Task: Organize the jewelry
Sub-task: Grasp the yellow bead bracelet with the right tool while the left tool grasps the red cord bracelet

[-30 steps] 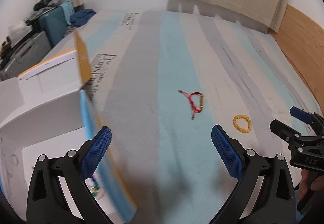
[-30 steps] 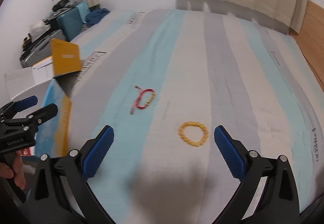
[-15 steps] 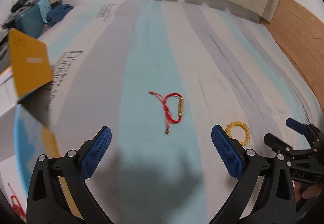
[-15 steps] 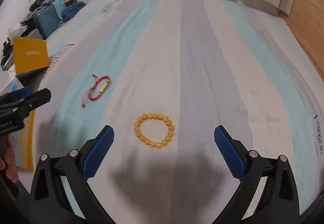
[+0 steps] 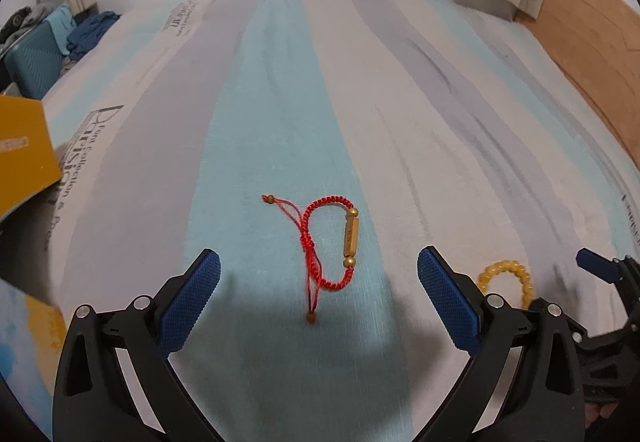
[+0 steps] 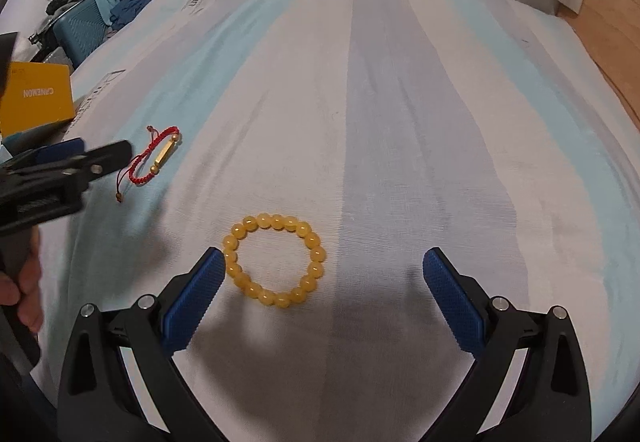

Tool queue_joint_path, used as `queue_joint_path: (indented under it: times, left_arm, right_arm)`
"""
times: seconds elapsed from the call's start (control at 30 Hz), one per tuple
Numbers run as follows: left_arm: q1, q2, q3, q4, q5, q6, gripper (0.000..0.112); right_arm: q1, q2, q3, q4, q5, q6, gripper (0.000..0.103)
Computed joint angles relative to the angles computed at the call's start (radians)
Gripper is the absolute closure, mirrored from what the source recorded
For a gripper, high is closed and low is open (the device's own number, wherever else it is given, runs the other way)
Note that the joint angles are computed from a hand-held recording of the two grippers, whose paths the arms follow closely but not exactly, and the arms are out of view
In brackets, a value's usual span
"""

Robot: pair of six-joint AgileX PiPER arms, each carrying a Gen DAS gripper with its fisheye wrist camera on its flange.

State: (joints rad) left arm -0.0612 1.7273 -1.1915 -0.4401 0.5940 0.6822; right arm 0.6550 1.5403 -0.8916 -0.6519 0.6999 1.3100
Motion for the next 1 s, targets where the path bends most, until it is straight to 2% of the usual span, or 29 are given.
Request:
queue_joint_path:
  times: [0.23,0.37,0.5,0.6,0.67,0.73,0.8,0.87,0.93,1.0]
  left_arm:
    - [-0.043,0.114,-0.047,0.078,-0.050,-0.049,0.015]
    - [-0.036,0.156,-0.076,0.082,-0.043,-0.054,0.015]
    - [-0.042,0.172,-0.080,0.097,-0.056,-0.064,0.017]
    - [-0.049,0.171,-0.062,0.101,-0.079,-0.061,0.018]
    - [-0.047,0.169,-0.055,0.090,-0.083,-0.045,0.022]
    - [-0.045,0.163,-0.050,0.077,-0.077,-0.031,0.028]
    - [-0.049,0.155,-0.044,0.088,-0.078,-0.044,0.032]
    - [-0.053,0.149,-0.038,0.087,-0.078,-0.038,0.037]
    - [-0.056,0.145,-0.033,0.083,-0.076,-0.032,0.048]
    - [-0.059,0.138,-0.030,0.084,-0.070,-0.029,0.058]
  right_arm:
    - [0.002,0.100,-0.083,0.029,0.015,-0.098,0.013]
    - [-0.014,0.133,-0.105,0.054,0.011,-0.157,0.018]
    - [-0.045,0.138,-0.095,0.088,-0.037,-0.197,0.023]
    - [-0.060,0.134,-0.083,0.110,-0.060,-0.209,0.037]
    - [-0.050,0.149,-0.097,0.109,-0.033,-0.221,0.052]
    - [-0.040,0.162,-0.107,0.101,-0.016,-0.233,0.056]
    - [-0.043,0.159,-0.105,0.117,-0.025,-0.247,0.065]
    - [-0.043,0.156,-0.105,0.120,-0.020,-0.254,0.078]
    - [-0.053,0.144,-0.098,0.138,-0.033,-0.274,0.085]
    - [-0.075,0.130,-0.083,0.166,-0.062,-0.298,0.088]
